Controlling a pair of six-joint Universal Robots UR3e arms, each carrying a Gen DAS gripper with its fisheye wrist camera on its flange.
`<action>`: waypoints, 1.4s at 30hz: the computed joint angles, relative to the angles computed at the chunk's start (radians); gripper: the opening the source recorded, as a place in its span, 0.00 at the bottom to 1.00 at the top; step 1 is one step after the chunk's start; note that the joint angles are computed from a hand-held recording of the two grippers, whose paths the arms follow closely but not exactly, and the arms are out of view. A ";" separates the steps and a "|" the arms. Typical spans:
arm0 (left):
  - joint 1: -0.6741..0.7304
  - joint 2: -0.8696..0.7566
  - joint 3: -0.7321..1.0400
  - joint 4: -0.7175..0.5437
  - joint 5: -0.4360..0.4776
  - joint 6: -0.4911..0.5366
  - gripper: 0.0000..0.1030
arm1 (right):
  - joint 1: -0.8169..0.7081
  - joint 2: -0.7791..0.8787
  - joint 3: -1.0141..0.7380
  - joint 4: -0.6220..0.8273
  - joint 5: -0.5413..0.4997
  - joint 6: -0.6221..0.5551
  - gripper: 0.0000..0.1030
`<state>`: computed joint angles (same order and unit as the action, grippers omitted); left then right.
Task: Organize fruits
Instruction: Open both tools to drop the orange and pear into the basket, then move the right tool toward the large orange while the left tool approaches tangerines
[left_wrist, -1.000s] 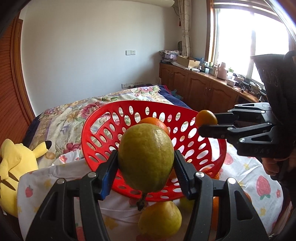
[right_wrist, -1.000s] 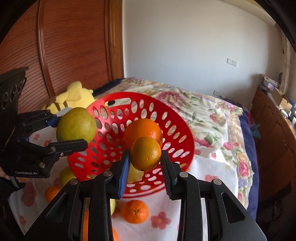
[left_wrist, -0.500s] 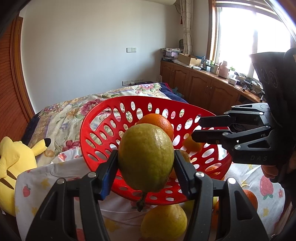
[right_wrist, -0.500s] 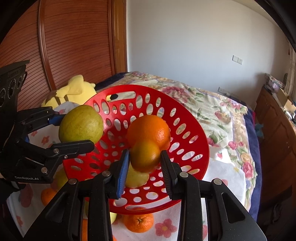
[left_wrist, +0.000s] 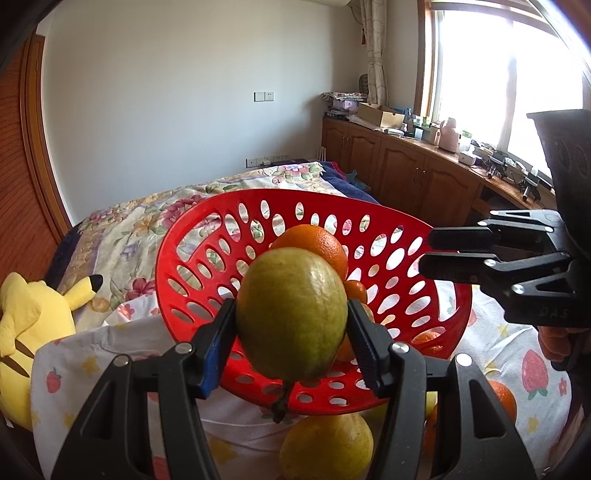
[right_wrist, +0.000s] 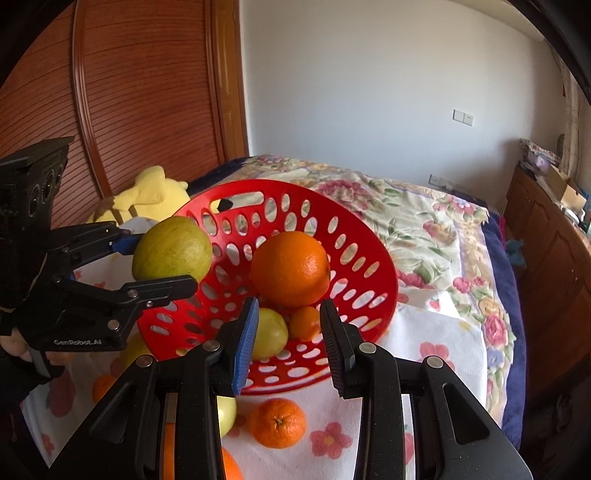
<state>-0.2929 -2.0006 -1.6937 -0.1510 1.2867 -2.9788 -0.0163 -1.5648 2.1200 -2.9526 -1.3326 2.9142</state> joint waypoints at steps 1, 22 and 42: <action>-0.001 0.003 -0.007 0.015 0.001 -0.005 0.56 | -0.003 -0.008 0.008 -0.002 0.004 0.002 0.32; 0.055 0.350 -0.459 0.167 -0.015 0.005 0.58 | 0.028 -0.315 0.239 0.001 -0.013 0.122 0.42; 0.124 0.586 -0.871 0.291 -0.052 0.047 0.63 | 0.324 -0.324 0.396 -0.134 -0.317 0.378 0.72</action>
<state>-0.1684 -1.4149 -2.5643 0.1400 1.2350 -2.9314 0.3077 -1.8884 2.5159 -3.0862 -1.6499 3.2925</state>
